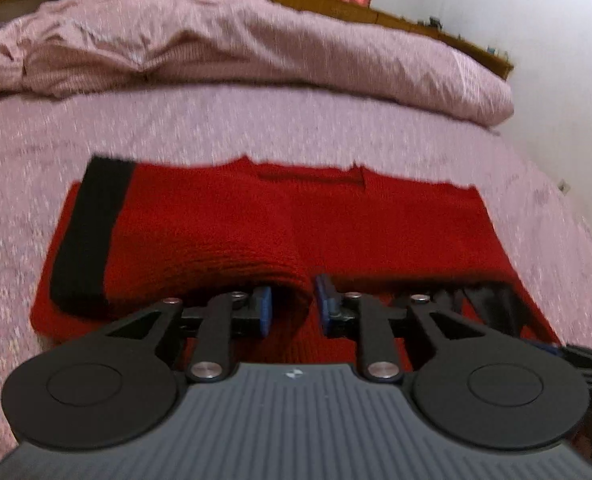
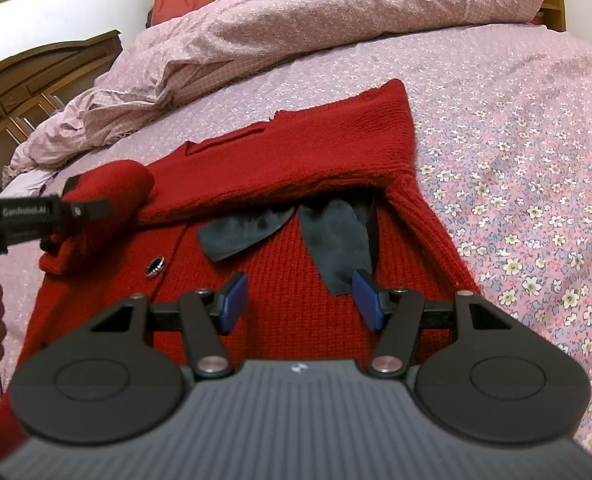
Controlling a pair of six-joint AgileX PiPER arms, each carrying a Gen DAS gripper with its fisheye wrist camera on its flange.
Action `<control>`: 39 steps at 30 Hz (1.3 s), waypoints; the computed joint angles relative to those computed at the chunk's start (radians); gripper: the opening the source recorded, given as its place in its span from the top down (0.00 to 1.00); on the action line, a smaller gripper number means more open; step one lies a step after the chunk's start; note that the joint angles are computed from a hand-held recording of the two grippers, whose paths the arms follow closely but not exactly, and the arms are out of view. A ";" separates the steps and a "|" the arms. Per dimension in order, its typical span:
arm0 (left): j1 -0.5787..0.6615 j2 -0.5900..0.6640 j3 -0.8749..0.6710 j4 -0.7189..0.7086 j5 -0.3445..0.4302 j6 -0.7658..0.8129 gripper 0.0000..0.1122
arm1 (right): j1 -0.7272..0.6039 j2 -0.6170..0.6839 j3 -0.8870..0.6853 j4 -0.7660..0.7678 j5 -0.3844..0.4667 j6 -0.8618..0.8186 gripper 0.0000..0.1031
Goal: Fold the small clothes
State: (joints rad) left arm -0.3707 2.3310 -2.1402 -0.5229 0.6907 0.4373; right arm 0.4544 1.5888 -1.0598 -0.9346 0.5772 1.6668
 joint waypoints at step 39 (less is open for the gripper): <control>0.119 -0.164 0.316 0.280 -0.106 -0.316 0.40 | 0.073 0.459 -0.868 0.460 0.196 -0.937 0.41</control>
